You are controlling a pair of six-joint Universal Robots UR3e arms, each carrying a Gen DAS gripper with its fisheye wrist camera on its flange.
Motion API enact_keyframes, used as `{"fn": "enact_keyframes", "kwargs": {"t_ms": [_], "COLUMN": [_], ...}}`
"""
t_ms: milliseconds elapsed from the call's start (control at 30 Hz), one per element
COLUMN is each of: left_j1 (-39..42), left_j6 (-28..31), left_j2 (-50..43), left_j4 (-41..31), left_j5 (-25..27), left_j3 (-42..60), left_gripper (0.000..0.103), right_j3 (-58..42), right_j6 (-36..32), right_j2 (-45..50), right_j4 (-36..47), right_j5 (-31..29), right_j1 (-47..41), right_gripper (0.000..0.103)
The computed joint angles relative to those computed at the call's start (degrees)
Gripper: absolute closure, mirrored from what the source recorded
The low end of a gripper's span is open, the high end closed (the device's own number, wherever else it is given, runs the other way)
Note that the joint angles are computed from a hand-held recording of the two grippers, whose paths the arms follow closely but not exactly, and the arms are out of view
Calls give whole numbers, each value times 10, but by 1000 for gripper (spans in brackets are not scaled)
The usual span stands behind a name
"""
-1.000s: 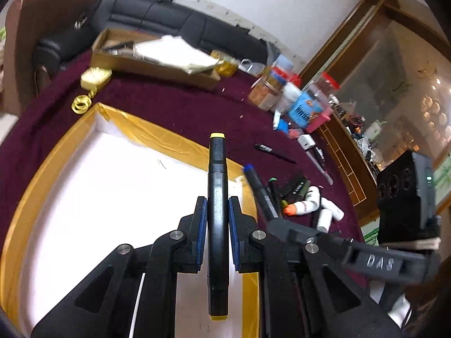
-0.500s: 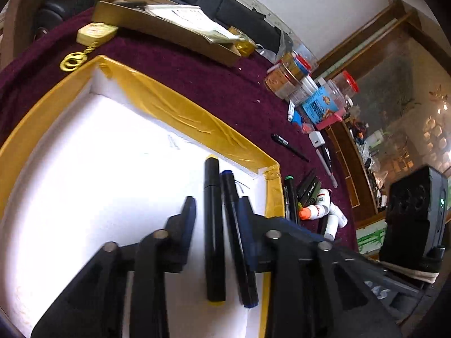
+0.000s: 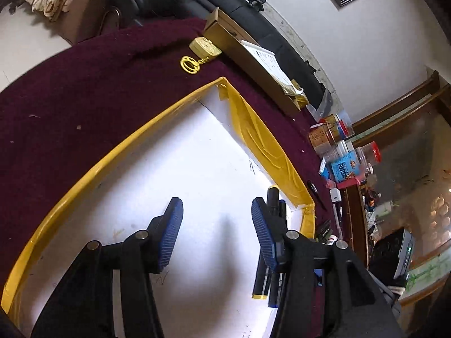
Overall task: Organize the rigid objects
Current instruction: 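Grasp the clear pen and green-capped marker with the left tool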
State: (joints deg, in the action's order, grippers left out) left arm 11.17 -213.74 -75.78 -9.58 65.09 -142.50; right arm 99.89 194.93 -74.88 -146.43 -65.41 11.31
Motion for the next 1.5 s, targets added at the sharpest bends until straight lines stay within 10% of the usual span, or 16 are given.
{"fn": "enact_keyframes", "kwargs": {"t_ms": [200,433,867,1200,1333,1500], "left_j1": [5,-129,-413,-476,-491,-487], "left_j6": [9,7,-48,-28,3,0], "left_j2": [28,54,-319,-551,-583,-513], "left_j4": [-49,-78,-149,-355,-381,-301], "left_j5": [8,79,216,364,409,344], "left_j3": [22,124,476,797,846,719], "left_gripper": [50,33,30,30,82,82], "right_j3": [-72,128,399,401,400,402], "right_j6": [-47,-111,-301,-348,-351,-354], "right_j2": [35,-177,-365,-310,-302,-300], "right_j4": [46,-75,-34,10,-1,2], "right_j5": [49,1,195,260,249,256], "right_j1": [-3,-112,-570,-621,-608,-614], "right_gripper": [48,38,29,29,29,29]}}
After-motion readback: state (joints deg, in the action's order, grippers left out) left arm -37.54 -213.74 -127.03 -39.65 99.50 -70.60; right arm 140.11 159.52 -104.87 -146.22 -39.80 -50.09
